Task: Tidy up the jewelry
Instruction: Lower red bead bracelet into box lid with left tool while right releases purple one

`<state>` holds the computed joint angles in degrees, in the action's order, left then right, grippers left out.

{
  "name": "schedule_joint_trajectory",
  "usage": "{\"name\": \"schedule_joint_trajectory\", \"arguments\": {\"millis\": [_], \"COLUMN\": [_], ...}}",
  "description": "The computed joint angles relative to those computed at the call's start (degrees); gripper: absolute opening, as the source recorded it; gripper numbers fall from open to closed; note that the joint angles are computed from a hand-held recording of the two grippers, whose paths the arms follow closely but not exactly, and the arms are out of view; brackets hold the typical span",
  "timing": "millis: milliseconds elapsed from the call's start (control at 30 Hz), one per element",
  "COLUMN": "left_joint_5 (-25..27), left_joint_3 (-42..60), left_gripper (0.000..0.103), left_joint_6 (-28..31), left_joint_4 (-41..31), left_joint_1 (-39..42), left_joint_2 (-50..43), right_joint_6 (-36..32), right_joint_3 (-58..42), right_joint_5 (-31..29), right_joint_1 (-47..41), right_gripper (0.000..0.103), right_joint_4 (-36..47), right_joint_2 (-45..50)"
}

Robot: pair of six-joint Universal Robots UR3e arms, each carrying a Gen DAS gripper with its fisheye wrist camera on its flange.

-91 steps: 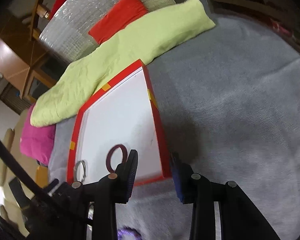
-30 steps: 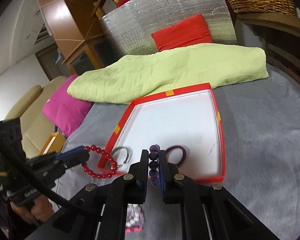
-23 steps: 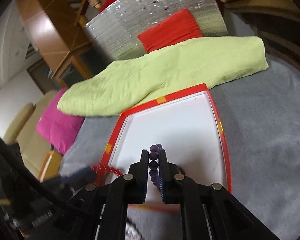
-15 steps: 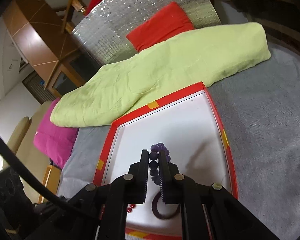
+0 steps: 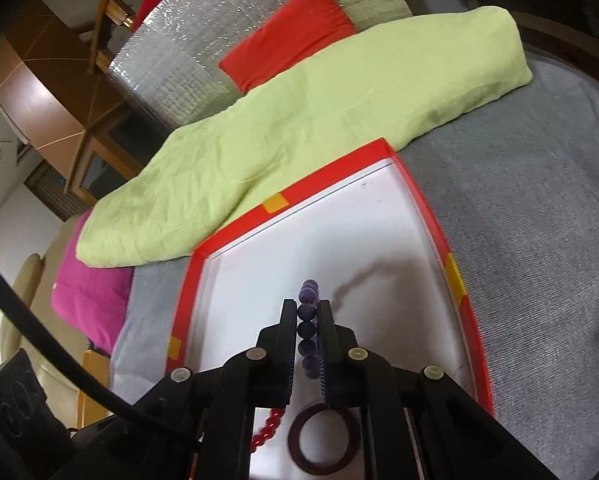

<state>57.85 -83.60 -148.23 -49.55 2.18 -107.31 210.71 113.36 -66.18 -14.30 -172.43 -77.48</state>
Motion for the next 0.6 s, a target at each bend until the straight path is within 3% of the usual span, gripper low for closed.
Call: {"name": "schedule_joint_trajectory", "arguments": {"millis": [267,300,367,400,500,600], "left_joint_5": [6.9,7.7,9.4,9.8,10.3,10.1], "left_joint_3": [-0.8,-0.9,-1.8,-2.8,-4.8,-6.8], "left_gripper": [0.013,0.016,0.04,0.045,0.047,0.048], "left_joint_6": [-0.8,-0.8,-1.2,-1.2,-1.0,-1.8], "left_joint_4": [4.2,4.7,6.3,7.7,10.1,12.8], "left_joint_1": [-2.3,-2.5,-2.8,-2.6,-2.0,-0.6], "left_joint_2": [-0.6,-0.6,-0.2,0.3,2.0,3.8], "right_joint_6": [0.4,0.3,0.0,-0.1,-1.3,-2.5], "right_joint_3": [0.9,1.0,1.5,1.8,2.5,4.0], "right_joint_5": [-1.5,-1.5,-1.5,-1.6,-1.0,-0.6], "right_joint_1": [0.0,-0.1,-0.5,-0.6,-1.2,-1.8], "right_gripper": [0.013,0.013,0.013,0.013,0.015,0.022], "right_joint_4": [1.1,1.5,2.1,2.5,3.9,5.2], "right_joint_2": [-1.0,-1.2,-2.1,-2.7,-4.8,-7.8]}}
